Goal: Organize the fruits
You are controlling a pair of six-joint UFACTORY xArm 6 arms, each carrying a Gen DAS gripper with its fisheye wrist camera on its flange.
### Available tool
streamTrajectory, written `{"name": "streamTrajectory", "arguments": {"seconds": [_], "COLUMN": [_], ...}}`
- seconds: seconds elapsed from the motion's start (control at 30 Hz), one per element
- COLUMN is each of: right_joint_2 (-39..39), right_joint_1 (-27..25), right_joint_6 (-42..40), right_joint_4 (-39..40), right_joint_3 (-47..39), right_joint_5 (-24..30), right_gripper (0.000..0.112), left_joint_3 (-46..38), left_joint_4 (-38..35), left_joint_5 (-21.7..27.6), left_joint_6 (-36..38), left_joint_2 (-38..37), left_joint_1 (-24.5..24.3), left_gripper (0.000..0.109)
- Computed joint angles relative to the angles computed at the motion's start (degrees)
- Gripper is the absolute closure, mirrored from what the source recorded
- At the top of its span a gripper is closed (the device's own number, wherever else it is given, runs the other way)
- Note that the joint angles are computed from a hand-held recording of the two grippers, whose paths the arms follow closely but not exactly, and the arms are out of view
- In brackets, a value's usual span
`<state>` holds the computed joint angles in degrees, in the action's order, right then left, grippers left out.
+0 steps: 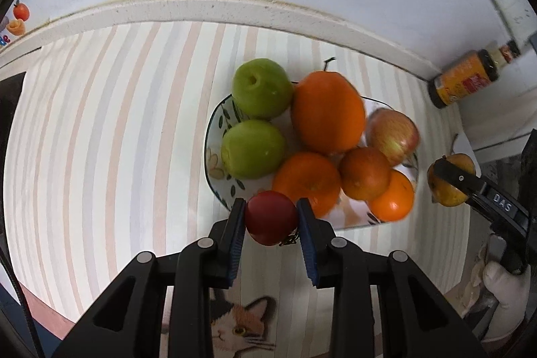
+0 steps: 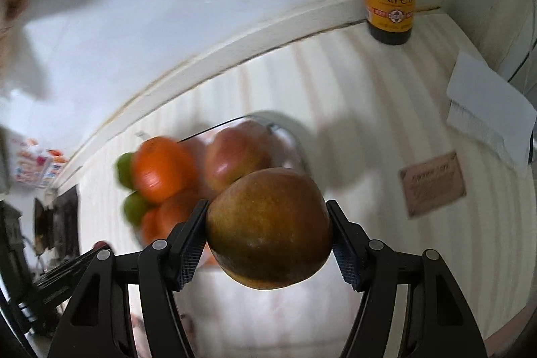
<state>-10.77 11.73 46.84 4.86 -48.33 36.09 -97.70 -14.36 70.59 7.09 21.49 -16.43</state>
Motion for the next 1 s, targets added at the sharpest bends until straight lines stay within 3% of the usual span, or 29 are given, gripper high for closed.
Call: {"name": "streamTrajectory", "arguments": {"seconds": [0.4, 0.53, 0.6, 0.7, 0.8, 0.93, 1.0], "right_joint_2": [7.0, 7.7, 7.9, 8.2, 8.3, 8.0, 7.5], "right_joint_1": [-1.2, -1.8, -2.1, -2.3, -2.5, -2.6, -2.6], "right_joint_6": [-3.3, -6.8, -8.7, -9.2, -9.8, -9.3, -9.0], "right_joint_4": [4.4, 10.0, 12.5, 13.0, 13.5, 12.1, 11.6], "right_joint_3": [-1.0, -1.2, -1.4, -1.9, -2.3, -2.2, -1.8], "right_joint_5": [-3.8, -4.0, -4.1, -3.6, -2.6, -1.8, -1.8], "right_gripper": [0.042, 0.041, 0.03, 0.026, 0.021, 0.016, 0.016], "left_joint_3": [-7.7, -9.8, -10.0, -9.2, -8.3, -6.0, -4.9], "left_joint_4": [-0.5, -1.8, -2.1, -0.8, 0.3, 2.7, 3.7], "left_joint_5": [5.2, 7.6, 8.0, 7.0, 6.1, 4.0, 3.1], "left_joint_6": [-4.7, -6.2, -6.7, -7.3, -7.8, -7.6, -7.6], "left_joint_2": [8.2, 10.1, 10.3, 9.6, 8.8, 6.9, 5.9], "left_joint_1": [1.8, 2.1, 2.1, 1.7, 1.5, 1.3, 1.1], "left_gripper": [0.08, 0.08, 0.08, 0.077, 0.066, 0.029, 0.024]}}
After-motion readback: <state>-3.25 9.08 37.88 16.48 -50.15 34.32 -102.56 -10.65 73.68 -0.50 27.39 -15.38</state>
